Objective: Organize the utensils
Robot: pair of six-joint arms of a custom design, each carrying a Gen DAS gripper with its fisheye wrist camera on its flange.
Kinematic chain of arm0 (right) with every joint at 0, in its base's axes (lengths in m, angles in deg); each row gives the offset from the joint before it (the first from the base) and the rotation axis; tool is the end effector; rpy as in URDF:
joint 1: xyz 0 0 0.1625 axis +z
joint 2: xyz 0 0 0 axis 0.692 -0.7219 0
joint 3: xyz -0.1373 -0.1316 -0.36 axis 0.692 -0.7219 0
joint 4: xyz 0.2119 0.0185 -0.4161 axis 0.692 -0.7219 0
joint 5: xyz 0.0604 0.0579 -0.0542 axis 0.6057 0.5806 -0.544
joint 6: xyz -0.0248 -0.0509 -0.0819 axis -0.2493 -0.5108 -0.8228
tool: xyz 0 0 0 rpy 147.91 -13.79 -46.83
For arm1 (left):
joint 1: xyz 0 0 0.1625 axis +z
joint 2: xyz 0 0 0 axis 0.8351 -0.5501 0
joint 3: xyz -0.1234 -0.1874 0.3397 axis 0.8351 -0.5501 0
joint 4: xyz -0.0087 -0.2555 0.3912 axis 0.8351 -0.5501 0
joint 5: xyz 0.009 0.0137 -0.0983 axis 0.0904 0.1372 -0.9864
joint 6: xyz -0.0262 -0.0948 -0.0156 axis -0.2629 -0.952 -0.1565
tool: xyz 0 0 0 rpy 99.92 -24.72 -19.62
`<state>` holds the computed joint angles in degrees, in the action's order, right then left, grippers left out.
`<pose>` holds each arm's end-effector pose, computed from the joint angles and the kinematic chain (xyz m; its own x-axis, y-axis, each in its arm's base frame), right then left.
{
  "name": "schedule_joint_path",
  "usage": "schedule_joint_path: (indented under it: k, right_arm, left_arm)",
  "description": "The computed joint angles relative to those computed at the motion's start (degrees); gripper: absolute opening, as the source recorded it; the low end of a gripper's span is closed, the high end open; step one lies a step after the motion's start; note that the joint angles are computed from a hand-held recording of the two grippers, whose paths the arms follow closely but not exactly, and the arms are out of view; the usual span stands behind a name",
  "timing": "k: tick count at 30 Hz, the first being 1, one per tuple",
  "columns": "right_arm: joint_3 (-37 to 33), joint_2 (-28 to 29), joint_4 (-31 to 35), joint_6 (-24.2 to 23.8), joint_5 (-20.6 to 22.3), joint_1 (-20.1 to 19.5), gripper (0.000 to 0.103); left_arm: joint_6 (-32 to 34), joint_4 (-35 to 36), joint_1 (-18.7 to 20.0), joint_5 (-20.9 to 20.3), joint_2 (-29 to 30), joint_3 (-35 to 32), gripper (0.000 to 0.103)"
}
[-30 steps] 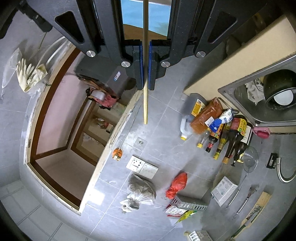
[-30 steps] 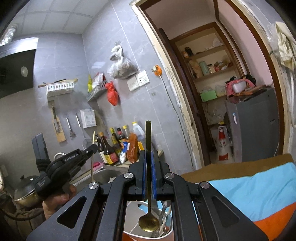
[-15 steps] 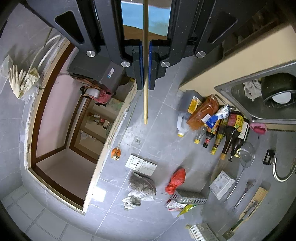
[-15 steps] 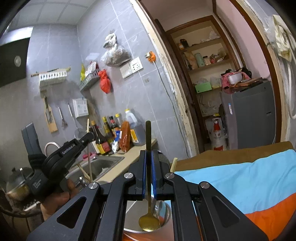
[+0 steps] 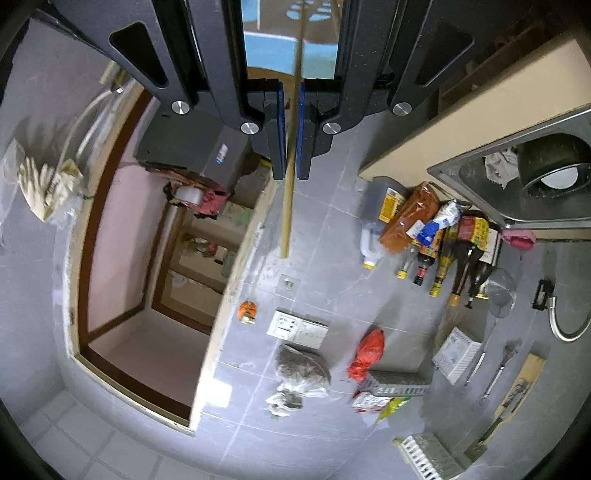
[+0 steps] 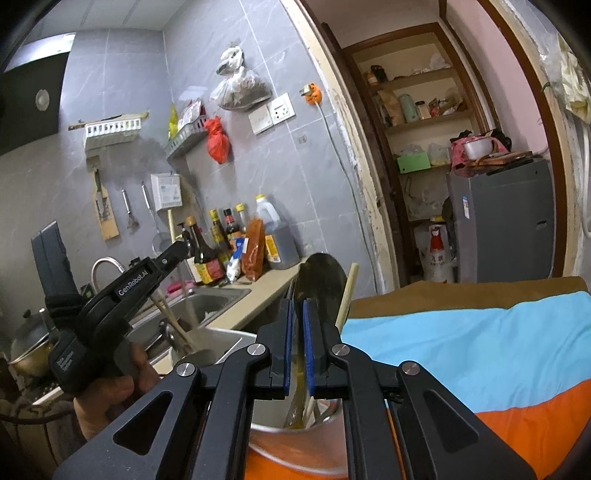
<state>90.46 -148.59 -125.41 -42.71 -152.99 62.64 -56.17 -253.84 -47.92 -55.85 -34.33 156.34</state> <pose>0.2748 -0.3655 0.1906 -0.5917 -0.7900 0.1604 -0.6872 0.3903 -0.6127 -0.2410 -0.2684 0.2544 -0.8523 -0.3678 -0.3718 0.4319 -0.0940 -0.8970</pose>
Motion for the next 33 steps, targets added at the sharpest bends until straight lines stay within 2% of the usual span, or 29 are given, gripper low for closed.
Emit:
schedule_joint_path:
  k: [7, 9, 11, 16, 20, 21, 23, 26, 27, 29, 32, 33]
  right_arm:
    - [0.4, -3.2, 3.8, -0.2, 1.6, -0.6, 0.019]
    - [0.5, -4.4, 5.0, -0.4, 1.9, -0.6, 0.019]
    - [0.6, -5.4, 5.7, -0.5, 2.1, -0.7, 0.021]
    - [0.6, -8.3, 7.1, 0.2, 1.5, -0.7, 0.028]
    - [0.2, -10.5, 8.9, 0.4, 0.3, -0.8, 0.04]
    - [0.1, -11.5, 9.6, 0.4, -0.2, -0.8, 0.042]
    - [0.0, -13.2, 11.1, 0.3, -0.4, -1.1, 0.052]
    - [-0.3, -16.2, 13.7, -0.4, -0.9, -1.4, 0.059]
    - [-0.5, -16.9, 14.5, -0.6, -1.1, -1.4, 0.061]
    - [-0.8, -18.8, 16.0, -1.0, -1.8, -1.4, 0.072]
    - [-1.0, -21.6, 17.7, -1.4, -3.1, -1.4, 0.084]
    - [-0.9, -22.4, 18.1, -1.6, -3.4, -1.4, 0.085]
  left_arm:
    - [18.1, -20.8, -1.8, -0.7, 8.9, -3.7, 0.007]
    - [23.3, -26.5, -2.6, -0.6, 10.9, -5.1, 0.014]
    - [27.1, -30.7, -3.8, 0.0, 12.6, -6.3, 0.028]
    - [41.7, -43.3, -5.9, 1.8, 17.7, -12.2, 0.031]
    - [50.4, -50.4, -7.3, 3.8, 21.1, -17.0, 0.043]
    - [51.3, -51.3, -7.5, 4.4, 21.7, -17.8, 0.044]
    - [54.0, -53.6, -8.2, 5.6, 23.3, -20.0, 0.053]
    - [57.0, -55.5, -8.9, 8.1, 26.3, -23.5, 0.063]
    - [57.5, -55.7, -9.2, 8.8, 27.1, -24.4, 0.066]
    - [58.0, -56.0, -9.8, 10.5, 29.0, -26.3, 0.08]
    - [56.9, -55.0, -11.0, 12.8, 31.6, -28.3, 0.09]
    - [56.8, -54.8, -11.3, 13.4, 32.1, -28.7, 0.092]
